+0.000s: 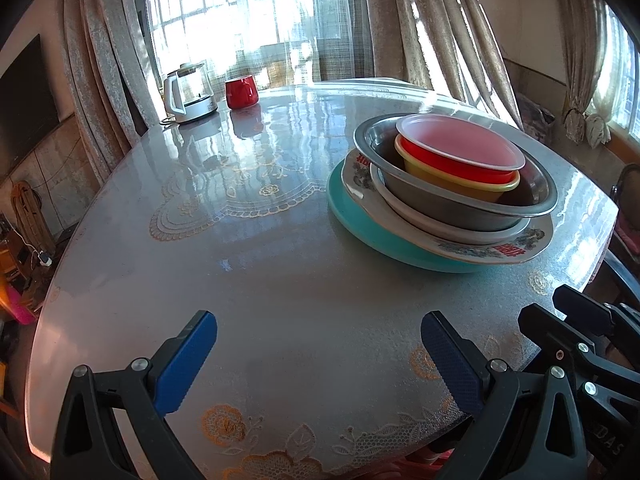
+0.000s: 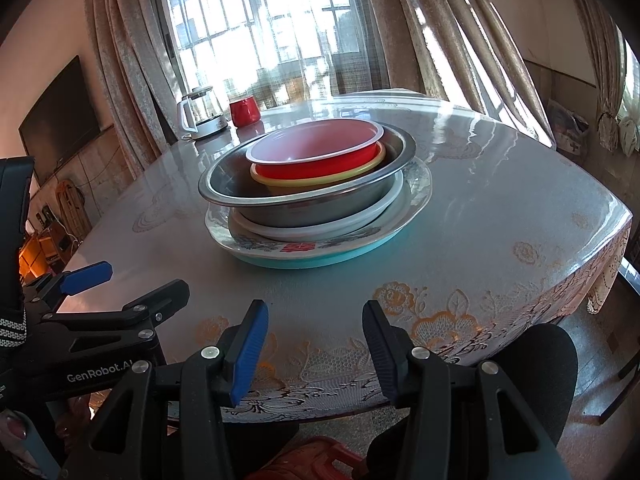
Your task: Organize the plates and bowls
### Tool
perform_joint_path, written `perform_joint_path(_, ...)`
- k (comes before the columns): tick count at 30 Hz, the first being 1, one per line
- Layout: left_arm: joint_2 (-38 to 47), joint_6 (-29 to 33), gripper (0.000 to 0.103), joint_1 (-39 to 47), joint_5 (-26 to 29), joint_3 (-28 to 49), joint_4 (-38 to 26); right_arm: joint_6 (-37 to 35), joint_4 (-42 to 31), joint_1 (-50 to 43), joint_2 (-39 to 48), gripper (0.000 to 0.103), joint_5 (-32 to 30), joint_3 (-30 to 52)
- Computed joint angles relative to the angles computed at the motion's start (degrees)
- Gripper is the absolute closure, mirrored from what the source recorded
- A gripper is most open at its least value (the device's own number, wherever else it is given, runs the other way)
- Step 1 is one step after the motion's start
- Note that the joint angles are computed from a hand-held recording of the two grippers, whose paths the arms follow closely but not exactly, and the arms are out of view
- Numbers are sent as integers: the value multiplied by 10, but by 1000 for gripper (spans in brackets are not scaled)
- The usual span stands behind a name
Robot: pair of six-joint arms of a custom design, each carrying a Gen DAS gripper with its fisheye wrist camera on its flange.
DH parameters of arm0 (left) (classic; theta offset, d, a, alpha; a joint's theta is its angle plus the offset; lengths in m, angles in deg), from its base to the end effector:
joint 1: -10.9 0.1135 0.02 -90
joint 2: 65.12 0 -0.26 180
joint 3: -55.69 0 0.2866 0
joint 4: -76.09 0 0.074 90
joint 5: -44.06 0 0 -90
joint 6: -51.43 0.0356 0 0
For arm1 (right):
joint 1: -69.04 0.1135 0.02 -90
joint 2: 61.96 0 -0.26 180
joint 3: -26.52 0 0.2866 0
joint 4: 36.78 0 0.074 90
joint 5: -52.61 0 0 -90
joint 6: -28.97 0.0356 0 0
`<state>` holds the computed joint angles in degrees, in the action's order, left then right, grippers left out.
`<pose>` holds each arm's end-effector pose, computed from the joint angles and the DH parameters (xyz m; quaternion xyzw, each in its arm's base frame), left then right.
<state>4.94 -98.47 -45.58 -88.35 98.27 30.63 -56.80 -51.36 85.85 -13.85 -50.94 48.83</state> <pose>0.1388 -0.1660 0.1298 -0.0811 0.9200 0.0710 0.3769 0.1768 0.0621 0.1120 -0.1480 0.8905 0.1814 0.3901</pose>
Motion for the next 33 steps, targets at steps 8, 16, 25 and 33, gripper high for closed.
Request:
perform_joint_path(8, 5, 3, 0, 2, 1, 3, -1, 0, 3, -4, 11, 53, -2, 5)
perform_joint_path(16, 12, 0, 0, -1, -4, 8, -7, 2, 5, -8, 16, 53, -8, 8)
perform_joint_path(25, 27, -14, 0, -10, -21, 21, -25, 2, 13, -10, 20, 53, -7, 9)
perform_joint_path(33, 46, -13, 0, -21, -38, 38, -32, 1, 23, -22, 36, 53, -16, 13)
